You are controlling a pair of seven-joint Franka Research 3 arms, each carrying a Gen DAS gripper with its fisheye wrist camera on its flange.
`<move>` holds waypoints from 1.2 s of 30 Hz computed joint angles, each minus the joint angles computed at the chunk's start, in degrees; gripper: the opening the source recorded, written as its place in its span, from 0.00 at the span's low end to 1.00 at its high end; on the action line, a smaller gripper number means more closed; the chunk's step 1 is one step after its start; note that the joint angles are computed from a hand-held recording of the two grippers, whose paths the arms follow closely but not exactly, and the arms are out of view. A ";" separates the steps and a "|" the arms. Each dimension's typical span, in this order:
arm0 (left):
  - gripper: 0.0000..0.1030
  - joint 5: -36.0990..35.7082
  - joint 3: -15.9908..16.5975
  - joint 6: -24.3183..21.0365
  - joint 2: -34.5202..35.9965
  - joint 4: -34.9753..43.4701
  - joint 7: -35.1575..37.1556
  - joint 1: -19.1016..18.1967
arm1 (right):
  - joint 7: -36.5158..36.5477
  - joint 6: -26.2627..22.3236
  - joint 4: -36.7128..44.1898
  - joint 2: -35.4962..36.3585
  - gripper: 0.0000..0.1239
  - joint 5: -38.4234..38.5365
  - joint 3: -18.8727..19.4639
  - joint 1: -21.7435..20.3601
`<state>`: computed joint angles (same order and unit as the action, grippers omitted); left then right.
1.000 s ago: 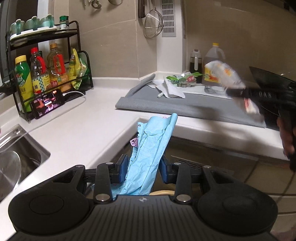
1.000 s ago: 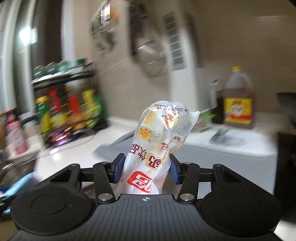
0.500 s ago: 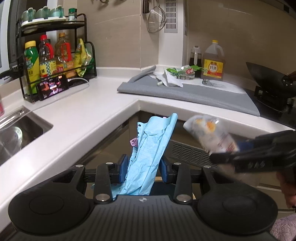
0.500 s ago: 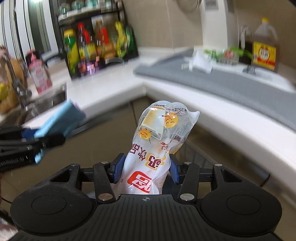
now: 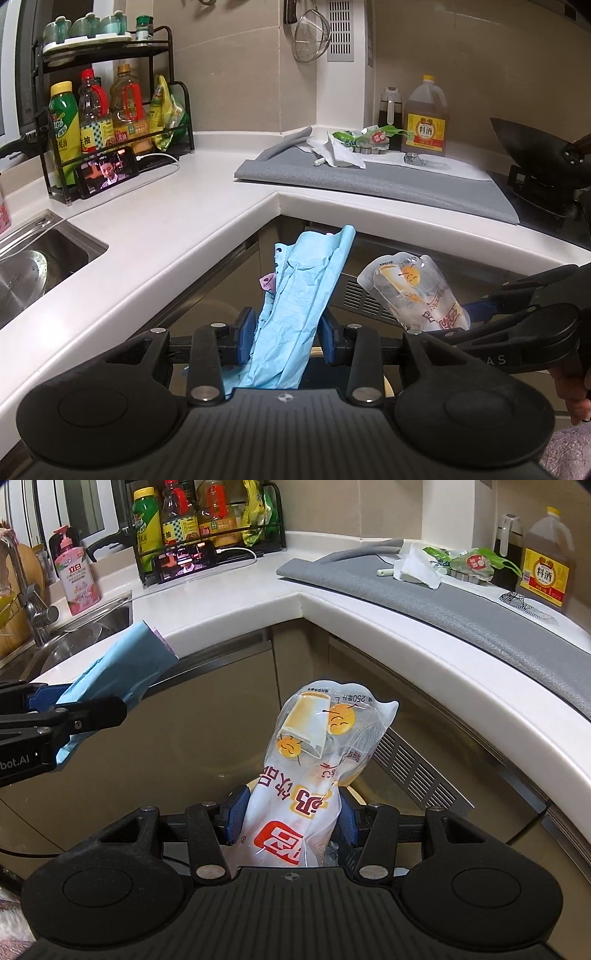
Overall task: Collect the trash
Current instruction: 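Carry the blue glove and snack wrapper with both grippers toward the blue bin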
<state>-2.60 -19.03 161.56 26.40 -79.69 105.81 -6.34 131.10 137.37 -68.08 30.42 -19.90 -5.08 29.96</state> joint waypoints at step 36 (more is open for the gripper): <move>0.40 4.46 2.77 -5.76 4.62 7.66 -5.68 -3.28 | -3.35 -3.61 4.89 3.26 0.43 1.91 -0.21 -0.51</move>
<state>1.85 -16.26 155.80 31.02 -72.03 100.13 -9.62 127.75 133.76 -63.19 33.68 -17.98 -5.29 29.45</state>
